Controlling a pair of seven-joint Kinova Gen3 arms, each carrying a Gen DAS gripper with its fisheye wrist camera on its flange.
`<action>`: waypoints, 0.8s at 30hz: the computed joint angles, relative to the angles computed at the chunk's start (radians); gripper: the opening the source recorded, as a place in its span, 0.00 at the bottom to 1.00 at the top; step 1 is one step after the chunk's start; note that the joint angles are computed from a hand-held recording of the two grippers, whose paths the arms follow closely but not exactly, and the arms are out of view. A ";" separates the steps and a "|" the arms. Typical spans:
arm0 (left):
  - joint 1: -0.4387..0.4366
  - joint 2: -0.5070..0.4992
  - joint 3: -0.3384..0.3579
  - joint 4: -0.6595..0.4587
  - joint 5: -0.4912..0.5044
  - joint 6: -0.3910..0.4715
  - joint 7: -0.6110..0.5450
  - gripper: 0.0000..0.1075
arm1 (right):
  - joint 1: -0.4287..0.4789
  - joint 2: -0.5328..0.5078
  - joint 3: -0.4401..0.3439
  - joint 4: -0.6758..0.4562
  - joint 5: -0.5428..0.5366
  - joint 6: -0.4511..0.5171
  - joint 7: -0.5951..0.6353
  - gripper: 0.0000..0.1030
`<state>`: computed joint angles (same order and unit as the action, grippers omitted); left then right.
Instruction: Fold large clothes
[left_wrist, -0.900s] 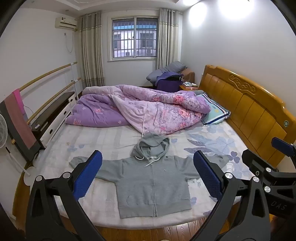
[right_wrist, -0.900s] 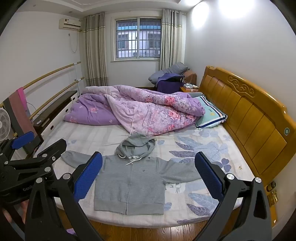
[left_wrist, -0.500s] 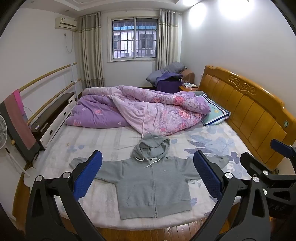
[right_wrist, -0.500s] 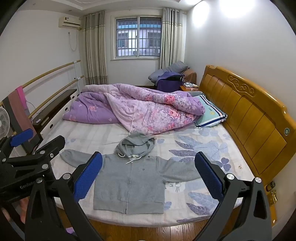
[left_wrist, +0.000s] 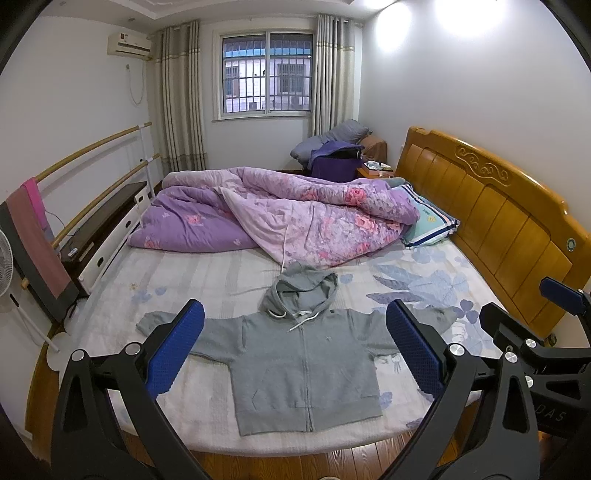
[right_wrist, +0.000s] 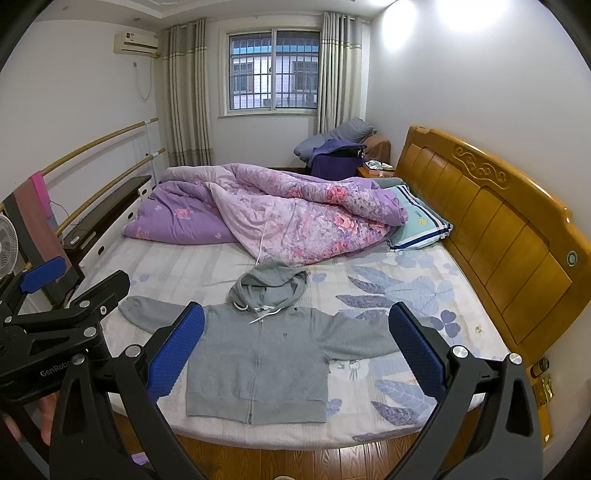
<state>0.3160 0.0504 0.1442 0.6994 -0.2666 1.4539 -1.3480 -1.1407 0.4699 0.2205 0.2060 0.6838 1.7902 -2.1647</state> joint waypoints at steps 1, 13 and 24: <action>-0.009 -0.006 0.009 0.014 -0.003 -0.012 0.002 0.91 | -0.001 -0.003 0.000 0.006 0.000 -0.002 -0.002 0.93; -0.015 -0.025 -0.008 0.085 0.024 -0.050 0.001 0.91 | 0.009 -0.032 -0.034 0.068 0.007 -0.022 -0.039 0.93; -0.036 -0.030 0.011 0.110 0.027 -0.064 0.007 0.91 | 0.036 -0.039 -0.056 0.081 0.001 -0.028 -0.042 0.93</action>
